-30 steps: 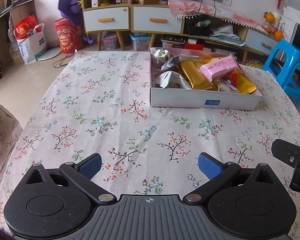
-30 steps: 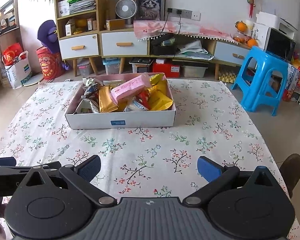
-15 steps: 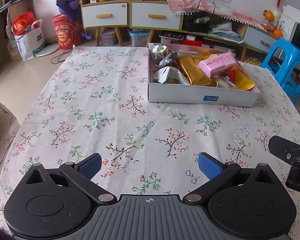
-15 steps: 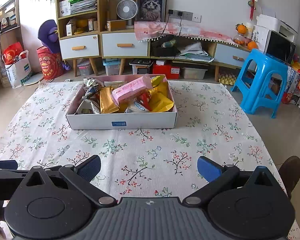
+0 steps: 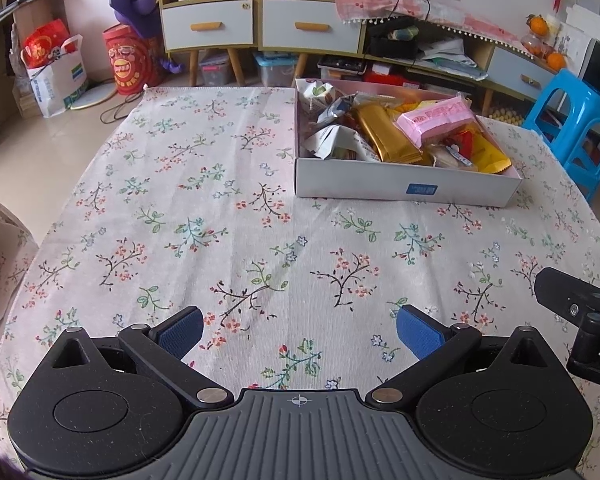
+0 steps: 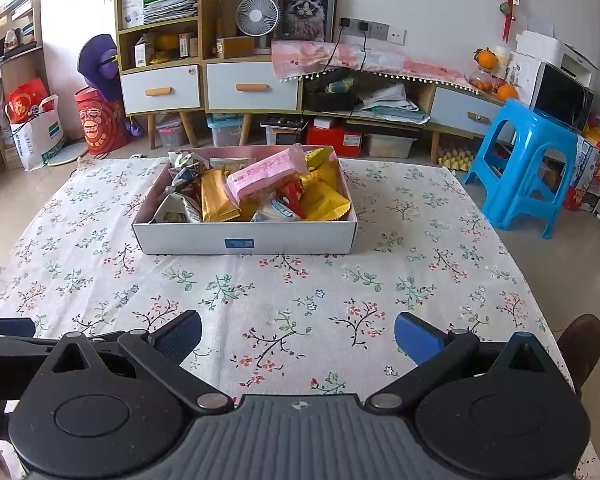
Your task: Organize snacks
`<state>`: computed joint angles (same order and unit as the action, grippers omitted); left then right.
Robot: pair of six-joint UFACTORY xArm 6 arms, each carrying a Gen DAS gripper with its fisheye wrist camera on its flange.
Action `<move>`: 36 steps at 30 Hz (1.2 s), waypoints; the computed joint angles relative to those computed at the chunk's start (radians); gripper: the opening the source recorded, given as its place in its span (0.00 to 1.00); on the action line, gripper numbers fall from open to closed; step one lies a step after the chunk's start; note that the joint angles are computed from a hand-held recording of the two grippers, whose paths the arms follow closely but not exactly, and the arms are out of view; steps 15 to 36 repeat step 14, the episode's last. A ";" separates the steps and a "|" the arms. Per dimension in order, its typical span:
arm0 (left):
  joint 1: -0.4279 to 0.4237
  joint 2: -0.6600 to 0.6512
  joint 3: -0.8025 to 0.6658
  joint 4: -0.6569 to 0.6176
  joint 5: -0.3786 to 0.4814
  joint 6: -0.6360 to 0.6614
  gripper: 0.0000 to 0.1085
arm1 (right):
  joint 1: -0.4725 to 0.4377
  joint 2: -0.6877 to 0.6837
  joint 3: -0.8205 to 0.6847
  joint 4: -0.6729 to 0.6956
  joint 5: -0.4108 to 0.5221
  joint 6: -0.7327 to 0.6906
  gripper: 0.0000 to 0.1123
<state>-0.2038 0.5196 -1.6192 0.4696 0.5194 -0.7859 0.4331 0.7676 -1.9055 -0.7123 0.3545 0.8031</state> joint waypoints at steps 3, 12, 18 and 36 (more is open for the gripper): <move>0.002 0.002 -0.003 0.009 0.003 -0.010 0.95 | 0.000 0.007 -0.010 -0.001 0.006 0.001 0.84; 0.003 0.024 -0.024 -0.006 0.014 0.021 0.95 | 0.005 0.042 -0.056 -0.003 0.033 -0.012 0.84; 0.004 0.050 -0.040 0.000 0.004 0.040 0.95 | 0.005 0.067 -0.089 -0.012 0.054 -0.013 0.84; 0.004 0.050 -0.040 0.000 0.004 0.040 0.95 | 0.005 0.067 -0.089 -0.012 0.054 -0.013 0.84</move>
